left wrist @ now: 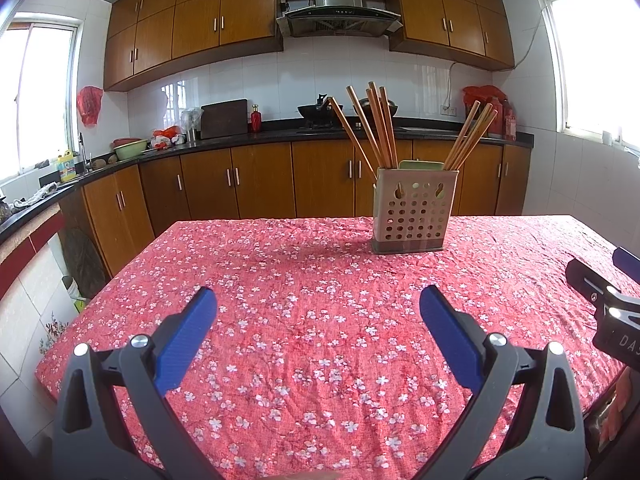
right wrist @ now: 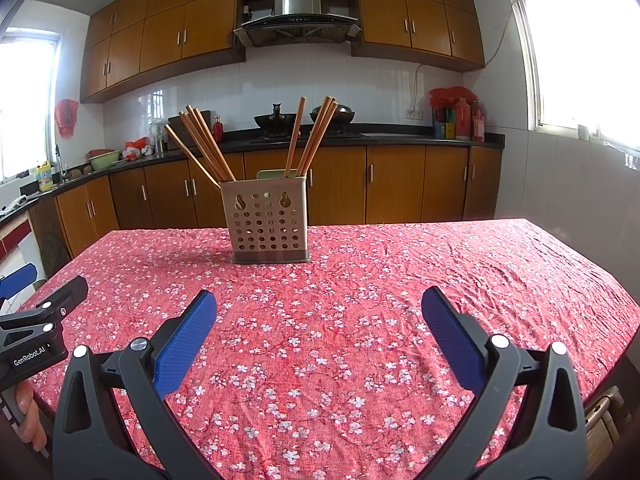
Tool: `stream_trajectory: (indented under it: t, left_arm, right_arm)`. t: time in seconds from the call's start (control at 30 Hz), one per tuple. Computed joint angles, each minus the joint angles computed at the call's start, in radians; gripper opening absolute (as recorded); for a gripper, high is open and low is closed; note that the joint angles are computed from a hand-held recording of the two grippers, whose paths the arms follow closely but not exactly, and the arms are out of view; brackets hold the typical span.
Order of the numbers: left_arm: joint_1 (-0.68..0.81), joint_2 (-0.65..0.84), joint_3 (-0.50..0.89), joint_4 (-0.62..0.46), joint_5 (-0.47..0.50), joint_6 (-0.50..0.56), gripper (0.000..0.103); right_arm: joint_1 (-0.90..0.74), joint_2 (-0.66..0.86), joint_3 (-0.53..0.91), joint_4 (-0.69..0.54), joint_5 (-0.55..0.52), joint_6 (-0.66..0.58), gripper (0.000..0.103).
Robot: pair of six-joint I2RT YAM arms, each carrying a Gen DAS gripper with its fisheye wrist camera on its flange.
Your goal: Organize utensils
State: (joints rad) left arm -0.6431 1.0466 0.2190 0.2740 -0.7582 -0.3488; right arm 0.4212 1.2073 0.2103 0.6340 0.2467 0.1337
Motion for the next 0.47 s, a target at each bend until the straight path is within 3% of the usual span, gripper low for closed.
stream_trajectory:
  t: [0.47]
  left_arm:
    - [0.015, 0.003, 0.014, -0.022, 0.007, -0.007, 0.099]
  right_arm:
    - [0.016, 0.0, -0.002, 0.0, 0.018, 0.011, 0.101]
